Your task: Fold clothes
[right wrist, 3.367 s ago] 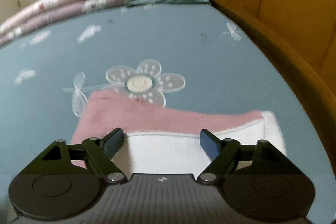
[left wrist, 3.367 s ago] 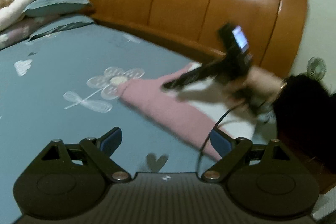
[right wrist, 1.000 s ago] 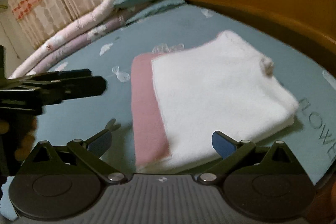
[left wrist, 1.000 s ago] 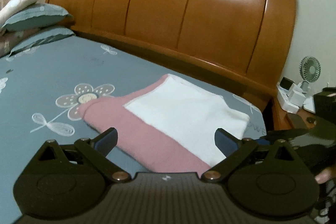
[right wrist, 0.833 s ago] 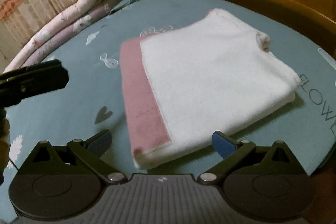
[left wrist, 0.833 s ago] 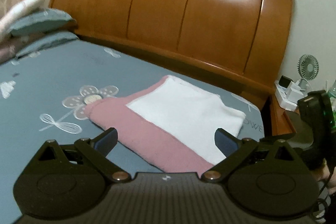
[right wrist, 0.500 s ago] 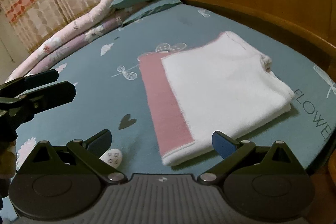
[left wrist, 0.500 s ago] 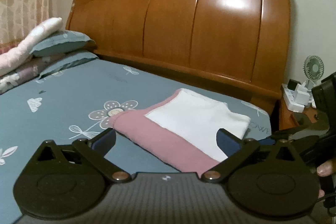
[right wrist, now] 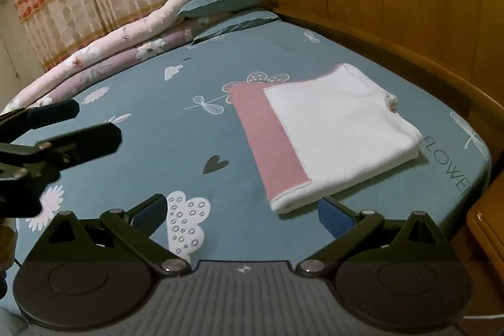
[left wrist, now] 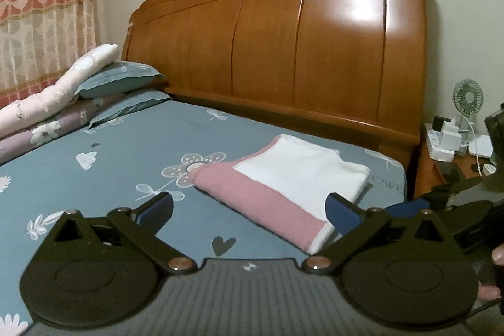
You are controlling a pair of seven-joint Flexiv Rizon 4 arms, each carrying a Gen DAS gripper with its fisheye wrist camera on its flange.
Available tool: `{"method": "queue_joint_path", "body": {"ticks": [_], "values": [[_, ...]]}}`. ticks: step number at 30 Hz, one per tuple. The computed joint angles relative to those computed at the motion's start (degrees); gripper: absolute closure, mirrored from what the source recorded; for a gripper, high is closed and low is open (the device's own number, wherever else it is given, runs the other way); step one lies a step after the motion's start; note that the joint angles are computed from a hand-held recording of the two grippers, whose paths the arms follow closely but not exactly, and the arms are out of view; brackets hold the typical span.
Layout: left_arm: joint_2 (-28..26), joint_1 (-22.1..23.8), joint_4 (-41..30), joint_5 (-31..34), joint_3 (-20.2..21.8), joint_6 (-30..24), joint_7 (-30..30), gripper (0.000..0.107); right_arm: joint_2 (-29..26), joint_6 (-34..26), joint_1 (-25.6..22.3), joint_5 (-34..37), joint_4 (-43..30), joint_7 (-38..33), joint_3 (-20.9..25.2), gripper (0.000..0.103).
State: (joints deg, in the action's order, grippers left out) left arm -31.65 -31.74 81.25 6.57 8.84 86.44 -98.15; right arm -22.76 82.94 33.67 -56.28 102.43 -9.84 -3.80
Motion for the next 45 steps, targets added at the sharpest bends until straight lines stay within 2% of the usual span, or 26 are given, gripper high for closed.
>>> {"method": "queue_joint_path", "body": {"ticks": [5,11,13,17,23,30,35,45], "values": [[2.2,-2.6,3.7,2.3,3.3,1.4,-3.1,0.004,2.0,-2.6,1.3,-3.4,1.7,2.9,0.8,0.0],[3.8,-11.4,5.0,9.4,14.9,0.2,-14.5,0.004,3.7,-6.7,1.1,-7.6,3.0,4.8,4.0,0.0],[5.3,-10.2,6.4,10.0,12.9,-1.2,-14.2,0.004,4.0,-7.7,0.9,-8.4,3.4,5.2,5.2,0.0],[8.5,-3.2,9.6,7.3,3.8,-5.8,-10.6,0.004,4.2,-10.7,0.9,-7.6,3.8,5.2,7.4,0.0],[12.0,2.8,13.2,6.4,-2.8,-9.7,-11.4,0.004,3.2,-18.6,2.2,-1.4,2.4,2.7,9.6,0.0],[14.1,5.4,13.4,8.6,-5.2,-14.8,-14.3,0.004,2.5,-21.9,2.9,-0.9,1.7,6.0,8.8,0.0],[14.7,7.4,12.8,8.7,-6.8,-17.9,-15.9,0.004,1.4,-25.7,3.0,-0.1,-0.6,5.8,8.6,0.0],[12.9,9.5,10.8,4.8,-9.4,-22.2,-15.1,0.004,1.3,-24.9,2.6,-5.9,-2.4,10.7,6.9,0.0]]}}
